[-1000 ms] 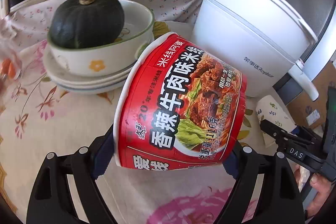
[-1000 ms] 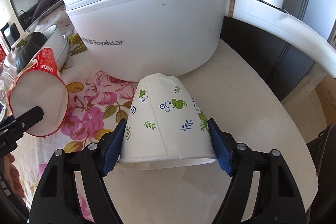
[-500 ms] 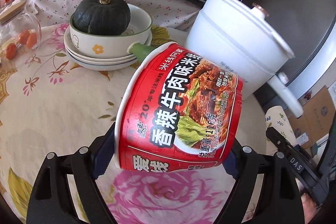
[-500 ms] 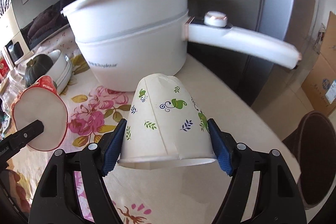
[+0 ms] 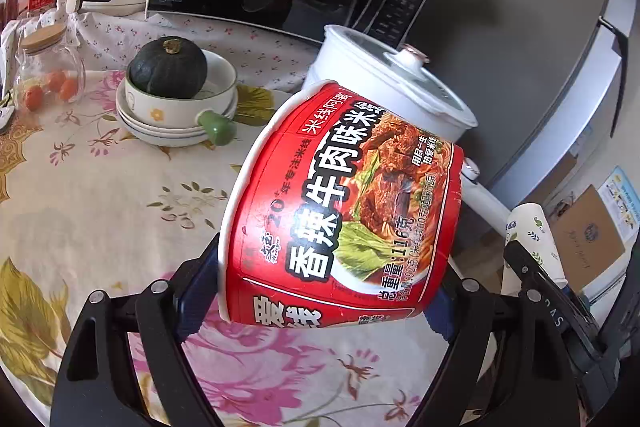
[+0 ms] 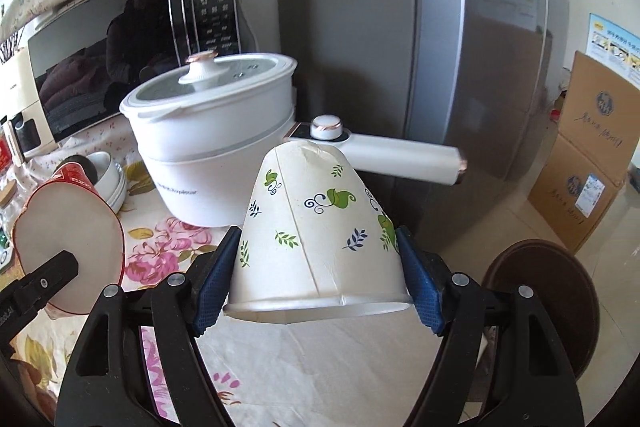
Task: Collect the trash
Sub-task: 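Carry the red noodle cup and the white paper cup over the bin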
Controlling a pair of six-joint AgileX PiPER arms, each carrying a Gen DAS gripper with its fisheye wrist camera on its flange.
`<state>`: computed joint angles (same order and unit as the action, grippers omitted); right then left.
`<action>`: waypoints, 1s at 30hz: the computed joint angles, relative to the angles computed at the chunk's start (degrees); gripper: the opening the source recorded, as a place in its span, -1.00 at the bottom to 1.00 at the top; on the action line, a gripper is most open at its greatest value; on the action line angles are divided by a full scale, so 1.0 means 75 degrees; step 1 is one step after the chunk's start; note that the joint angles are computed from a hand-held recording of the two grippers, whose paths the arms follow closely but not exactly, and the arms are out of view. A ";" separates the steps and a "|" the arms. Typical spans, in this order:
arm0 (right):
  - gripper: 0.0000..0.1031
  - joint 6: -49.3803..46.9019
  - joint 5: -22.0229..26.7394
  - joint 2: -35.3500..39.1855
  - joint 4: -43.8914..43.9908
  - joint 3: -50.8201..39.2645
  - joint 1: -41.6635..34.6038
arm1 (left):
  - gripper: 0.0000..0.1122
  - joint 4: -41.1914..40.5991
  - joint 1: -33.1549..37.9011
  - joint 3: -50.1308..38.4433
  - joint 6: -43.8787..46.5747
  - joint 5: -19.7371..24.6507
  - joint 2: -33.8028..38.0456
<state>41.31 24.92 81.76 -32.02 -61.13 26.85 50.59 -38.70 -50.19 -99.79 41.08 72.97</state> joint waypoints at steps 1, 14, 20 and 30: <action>0.40 0.0066 -0.0018 -0.0103 -0.0102 0.0064 -0.0059 | 0.48 0.0075 -0.0128 -0.0033 -0.0144 0.0053 0.0017; 0.41 -0.0298 -0.0232 -0.0944 -0.0015 0.0532 -0.1144 | 0.48 0.0287 -0.1151 -0.1015 -0.0664 0.0220 0.0848; 0.41 -0.1428 -0.0440 -0.1109 0.1012 0.0634 -0.2011 | 0.48 0.0289 -0.1500 -0.1657 -0.0649 0.0212 0.1431; 0.42 -0.3416 -0.0722 -0.1149 0.2720 0.0703 -0.3616 | 0.48 -0.0117 -0.1885 -0.2917 -0.0032 0.0109 0.2452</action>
<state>15.69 19.50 73.14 -11.62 -55.86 -0.27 49.71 -52.83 -72.07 -100.03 41.90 91.36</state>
